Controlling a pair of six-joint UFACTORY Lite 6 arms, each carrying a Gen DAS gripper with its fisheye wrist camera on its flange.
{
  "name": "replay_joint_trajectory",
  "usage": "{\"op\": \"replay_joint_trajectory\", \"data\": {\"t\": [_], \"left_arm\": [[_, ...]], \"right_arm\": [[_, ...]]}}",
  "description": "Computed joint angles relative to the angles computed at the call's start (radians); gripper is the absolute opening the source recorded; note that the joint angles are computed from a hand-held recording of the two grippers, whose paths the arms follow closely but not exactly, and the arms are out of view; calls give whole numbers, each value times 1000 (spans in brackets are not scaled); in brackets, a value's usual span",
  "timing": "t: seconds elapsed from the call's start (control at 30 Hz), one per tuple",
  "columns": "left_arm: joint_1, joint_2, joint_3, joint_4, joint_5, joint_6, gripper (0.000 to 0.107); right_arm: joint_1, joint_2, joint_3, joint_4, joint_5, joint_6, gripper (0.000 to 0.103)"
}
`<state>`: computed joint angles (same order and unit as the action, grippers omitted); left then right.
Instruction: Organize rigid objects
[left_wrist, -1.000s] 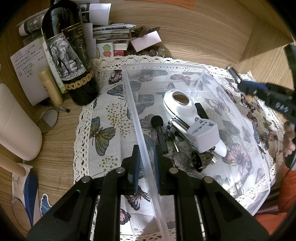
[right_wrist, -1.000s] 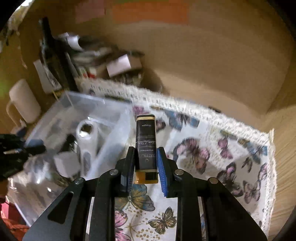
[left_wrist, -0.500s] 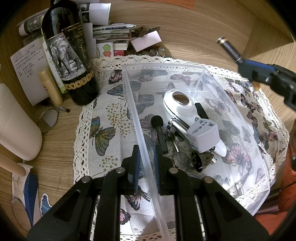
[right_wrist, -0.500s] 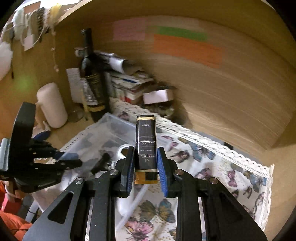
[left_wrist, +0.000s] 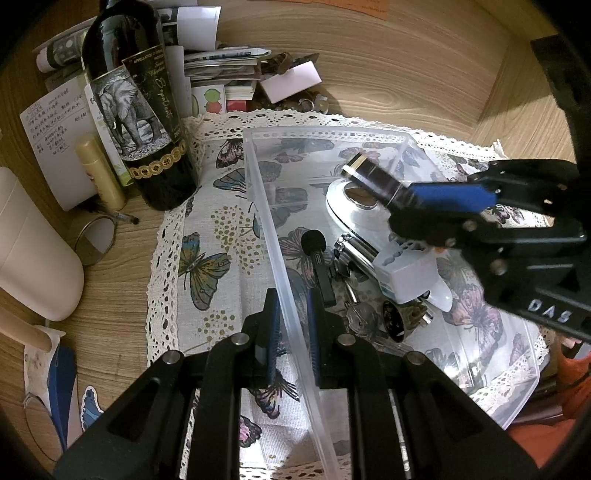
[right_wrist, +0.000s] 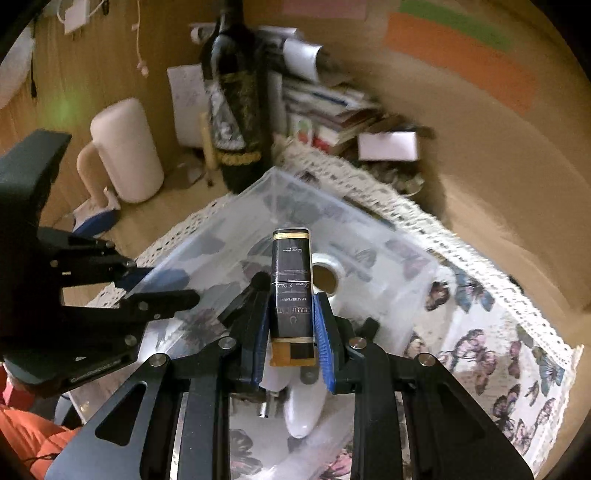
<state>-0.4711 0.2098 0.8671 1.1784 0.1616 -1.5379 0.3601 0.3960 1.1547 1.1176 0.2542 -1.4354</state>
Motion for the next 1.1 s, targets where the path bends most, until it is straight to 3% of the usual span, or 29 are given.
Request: {"op": "replay_joint_trajectory", "data": {"t": [0.17,0.37,0.67,0.7,0.87,0.9,0.97,1.03,1.1], "left_arm": [[-1,0,0,-2,0,1,13],[-1,1,1,-3,0,1,13],[-24,-40,-11,-31,39,9,13],[-30,-53,-16,-24,51,-1,13],[-78,-140,-45,-13,125,-44,13],[-96,-158,-50,-3,150,-62,16],[-128,-196,-63,42,177,-127,34],[-154,-235,-85,142,193,-254,66],[-205,-274,-104,237,242,-373,71]], "right_arm": [[8,34,27,-88,15,93,22],[1,28,26,-60,18,75,25],[-69,-88,-82,215,38,-175,61],[-82,-115,-108,267,40,-222,68],[-143,-259,-247,540,60,-488,82],[-152,-284,-270,579,65,-526,82],[-174,-344,-325,647,82,-593,83],[-199,-405,-384,716,106,-657,84],[-225,-459,-435,775,131,-709,93]]}}
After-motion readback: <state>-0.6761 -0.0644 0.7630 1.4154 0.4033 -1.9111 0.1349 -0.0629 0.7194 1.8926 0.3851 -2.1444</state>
